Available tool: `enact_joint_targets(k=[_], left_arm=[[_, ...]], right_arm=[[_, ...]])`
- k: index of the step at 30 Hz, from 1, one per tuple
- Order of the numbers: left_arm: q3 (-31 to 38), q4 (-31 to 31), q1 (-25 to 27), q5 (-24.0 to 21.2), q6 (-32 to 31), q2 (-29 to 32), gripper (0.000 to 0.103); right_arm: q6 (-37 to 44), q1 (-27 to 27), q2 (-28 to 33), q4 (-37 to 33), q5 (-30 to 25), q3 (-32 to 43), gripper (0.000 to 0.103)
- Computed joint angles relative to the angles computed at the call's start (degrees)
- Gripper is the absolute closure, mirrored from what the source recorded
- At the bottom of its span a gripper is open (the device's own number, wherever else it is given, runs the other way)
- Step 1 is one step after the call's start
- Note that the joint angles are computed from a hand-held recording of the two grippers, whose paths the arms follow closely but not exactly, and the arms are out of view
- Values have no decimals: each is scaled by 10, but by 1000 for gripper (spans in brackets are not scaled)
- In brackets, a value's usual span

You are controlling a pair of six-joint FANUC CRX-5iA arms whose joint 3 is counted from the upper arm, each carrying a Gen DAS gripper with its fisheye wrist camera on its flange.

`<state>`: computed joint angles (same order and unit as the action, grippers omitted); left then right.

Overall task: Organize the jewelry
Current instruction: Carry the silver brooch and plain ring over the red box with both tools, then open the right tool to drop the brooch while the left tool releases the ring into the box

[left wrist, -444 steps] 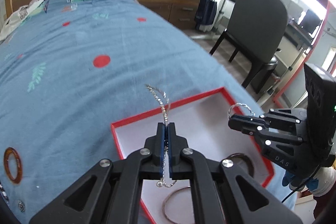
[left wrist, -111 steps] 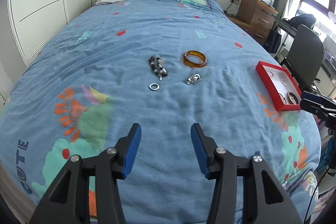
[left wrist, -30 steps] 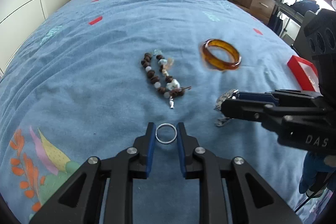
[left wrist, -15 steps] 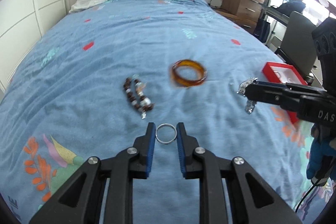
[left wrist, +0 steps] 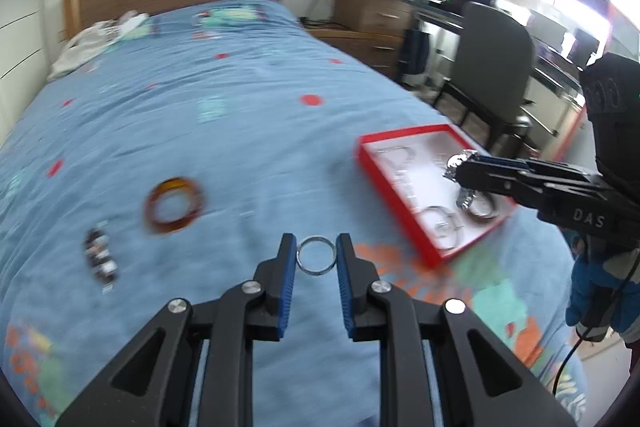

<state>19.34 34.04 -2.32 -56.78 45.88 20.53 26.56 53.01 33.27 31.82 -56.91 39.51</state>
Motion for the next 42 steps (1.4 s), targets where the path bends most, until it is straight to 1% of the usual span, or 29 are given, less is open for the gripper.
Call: enact_joint_targets(k=[2, 5, 8, 12, 14, 15, 22, 25, 28, 30, 32, 36, 42], left_arm=[[21, -4, -24, -7, 7, 14, 84], [72, -15, -60, -23, 24, 48, 84], [131, -31, -90, -40, 43, 88, 84], [243, -64, -128, -79, 81, 165, 84], [286, -80, -139, -96, 96, 195, 84], [321, -90, -147, -111, 108, 219, 84], [442, -134, -164, -164, 155, 305, 84], [475, -143, -165, -179, 172, 329, 84], [483, -154, -168, -185, 175, 337, 84], [478, -166, -169, -184, 175, 337, 84], [459, -175, -171, -173, 168, 327, 84], [447, -195, -176, -162, 161, 319, 84], [490, -204, -177, -192, 162, 340, 83]], right_arm=[[-20, -7, -37, 15, 4, -57, 78], [-39, -22, -77, 25, 7, -119, 78], [-43, -41, -102, 22, 14, -161, 78], [-28, -70, -117, -2, 22, -190, 78], [-15, -86, -119, -20, 28, -197, 78], [-10, -92, -117, -27, 30, -197, 78], [29, -129, -103, -77, 48, -199, 78], [52, -135, -91, -93, 35, -186, 78], [74, -136, -78, -101, 11, -171, 77], [88, -133, -69, -97, -7, -161, 77], [100, -130, -64, -93, -17, -156, 77], [136, -125, -49, -86, -49, -133, 77], [140, -123, -47, -84, -62, -127, 77]])
